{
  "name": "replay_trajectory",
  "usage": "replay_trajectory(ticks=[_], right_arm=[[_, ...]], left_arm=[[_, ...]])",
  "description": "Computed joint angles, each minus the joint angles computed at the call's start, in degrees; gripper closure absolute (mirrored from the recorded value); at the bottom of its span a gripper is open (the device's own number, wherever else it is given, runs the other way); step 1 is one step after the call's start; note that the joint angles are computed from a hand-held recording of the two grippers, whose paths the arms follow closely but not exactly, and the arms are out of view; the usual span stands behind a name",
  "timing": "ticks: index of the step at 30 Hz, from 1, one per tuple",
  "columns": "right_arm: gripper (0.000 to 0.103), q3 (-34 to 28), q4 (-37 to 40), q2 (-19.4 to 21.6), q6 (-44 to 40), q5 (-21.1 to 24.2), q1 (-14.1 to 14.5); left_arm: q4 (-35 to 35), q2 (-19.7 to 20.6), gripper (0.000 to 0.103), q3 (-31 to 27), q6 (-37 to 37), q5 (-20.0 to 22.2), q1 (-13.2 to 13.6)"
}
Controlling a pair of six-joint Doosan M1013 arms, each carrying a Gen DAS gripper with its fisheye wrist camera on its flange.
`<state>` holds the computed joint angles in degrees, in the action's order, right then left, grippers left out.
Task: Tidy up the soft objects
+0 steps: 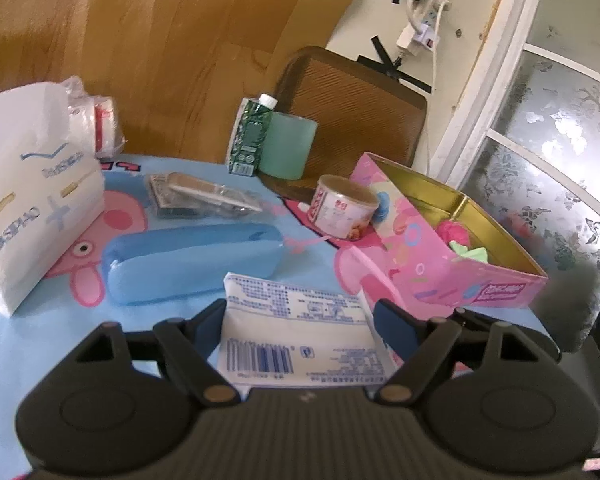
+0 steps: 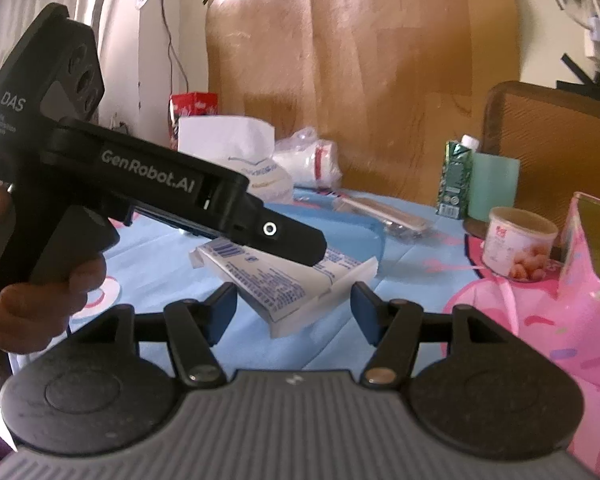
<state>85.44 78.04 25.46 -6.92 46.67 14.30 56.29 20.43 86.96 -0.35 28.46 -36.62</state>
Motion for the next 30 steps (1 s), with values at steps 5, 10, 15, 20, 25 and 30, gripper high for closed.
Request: replay_trajectory(ticks=[5, 10, 15, 20, 25, 30], right_arm=[[0.038, 1.12, 4.59, -0.57, -3.16, -0.61, -0.67], [0.038, 2.04, 9.53, -1.07, -6.48, -1.51, -1.36], [0.038, 2.71, 15.29, -1.38, -10.14, -2.97, -2.35], [0.038, 3.45, 22.83, -1.71, -15.63, -5.11, -3.72], [0.038, 3.83, 31.56, -1.94, -21.88, -8.48, -5.37], [0.037, 3.34, 39.08, -1.55, -28.57, -12.54, -7.14]], left_arm=[[-0.65, 0.66, 0.023, -1.56, 1.67, -0.16, -0.19], [-2.50, 1.64, 0.023, -3.89, 4.87, -1.02, -0.07], [-4.46, 3.79, 0.022, -8.29, 10.64, -1.13, -0.50], [-10.58, 7.21, 0.021, -14.75, 20.84, -1.83, -0.56], [-18.16, 12.25, 0.021, -23.72, 33.97, -2.73, -0.98], [-24.92, 18.88, 0.008, -34.61, 44.50, -2.57, -1.38]])
